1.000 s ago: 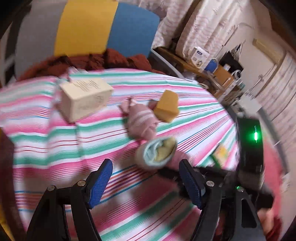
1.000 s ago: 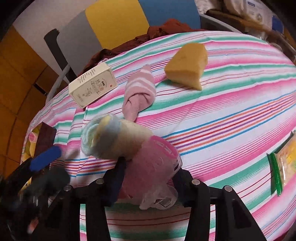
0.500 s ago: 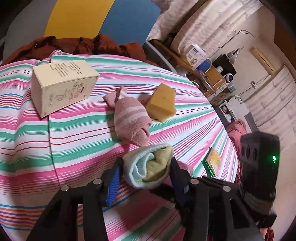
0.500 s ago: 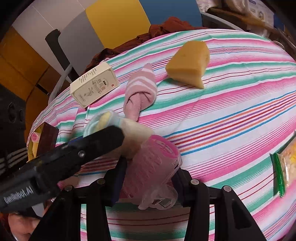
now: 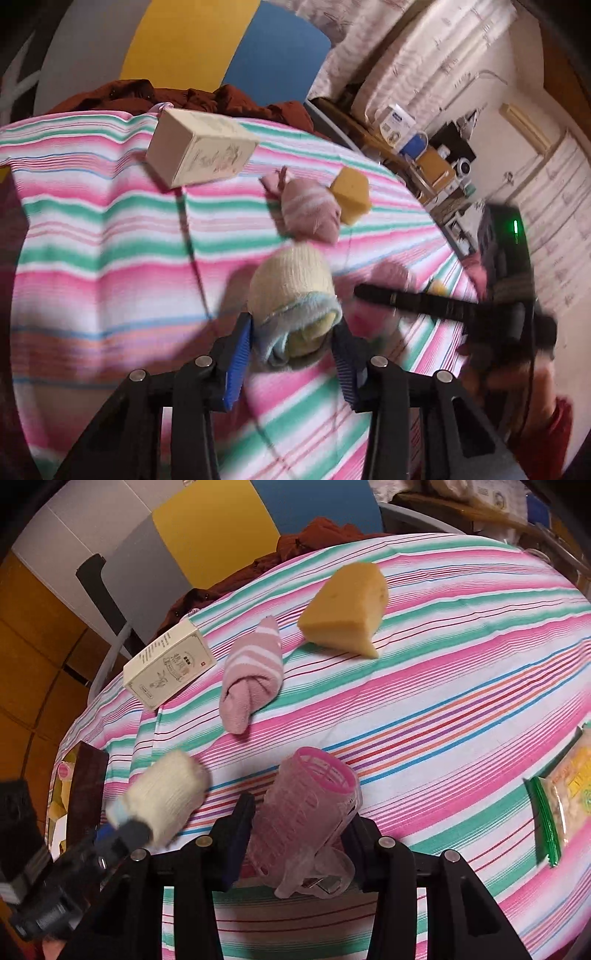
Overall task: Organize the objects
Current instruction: 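Grasp the light-blue and cream sock bundle with the left gripper while the right gripper holds the pink mesh cup, then carry the sock bundle and pink mesh cup into the gold tray and open both grippers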
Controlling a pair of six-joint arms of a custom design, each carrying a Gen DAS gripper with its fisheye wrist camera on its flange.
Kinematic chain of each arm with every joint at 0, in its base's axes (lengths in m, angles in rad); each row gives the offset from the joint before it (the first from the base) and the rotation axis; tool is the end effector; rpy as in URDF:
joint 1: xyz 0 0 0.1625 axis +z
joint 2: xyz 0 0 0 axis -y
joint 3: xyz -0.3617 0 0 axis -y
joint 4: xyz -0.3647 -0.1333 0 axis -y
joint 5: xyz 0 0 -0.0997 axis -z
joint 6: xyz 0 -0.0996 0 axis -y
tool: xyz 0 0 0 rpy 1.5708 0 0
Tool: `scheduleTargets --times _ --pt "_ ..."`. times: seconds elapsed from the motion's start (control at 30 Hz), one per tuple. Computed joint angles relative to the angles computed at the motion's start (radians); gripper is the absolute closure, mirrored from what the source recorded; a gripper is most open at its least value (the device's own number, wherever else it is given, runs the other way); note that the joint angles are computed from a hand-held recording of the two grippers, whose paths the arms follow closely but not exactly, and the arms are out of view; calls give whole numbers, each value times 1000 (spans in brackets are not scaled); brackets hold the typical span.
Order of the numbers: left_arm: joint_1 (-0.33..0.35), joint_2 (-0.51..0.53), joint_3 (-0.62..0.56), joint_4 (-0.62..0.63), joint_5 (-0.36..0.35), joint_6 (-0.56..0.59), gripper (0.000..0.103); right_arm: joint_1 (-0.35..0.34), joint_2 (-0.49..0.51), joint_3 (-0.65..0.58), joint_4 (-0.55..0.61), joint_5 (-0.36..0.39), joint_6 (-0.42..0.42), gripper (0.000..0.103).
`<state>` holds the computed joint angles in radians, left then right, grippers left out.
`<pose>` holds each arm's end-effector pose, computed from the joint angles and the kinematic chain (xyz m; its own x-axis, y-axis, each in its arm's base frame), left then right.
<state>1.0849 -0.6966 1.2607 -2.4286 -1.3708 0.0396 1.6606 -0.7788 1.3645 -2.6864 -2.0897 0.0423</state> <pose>-0.1959 -0.6987 0.1350 -0.8751 0.4400 -0.2015 0.4820 0.8296 -0.2817 0.1455 -0.6808 0.1907 -0.8898 0.2080 0.4062 -0.0398 0.8513 -0.5231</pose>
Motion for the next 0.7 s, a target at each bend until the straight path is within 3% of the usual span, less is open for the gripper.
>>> scheduleTargets --times 0.13,0.37,0.7 --pt "-7 -31 60 -20 24 17 61 0 -1 3 -5 -4 7 58" --pt "-32 -14 33 19 82 65 63 1 -2 7 -18 -3 2 58" --pt "-33 -133 179 -96 14 69 64 4 -6 19 -70 16 -28 58"
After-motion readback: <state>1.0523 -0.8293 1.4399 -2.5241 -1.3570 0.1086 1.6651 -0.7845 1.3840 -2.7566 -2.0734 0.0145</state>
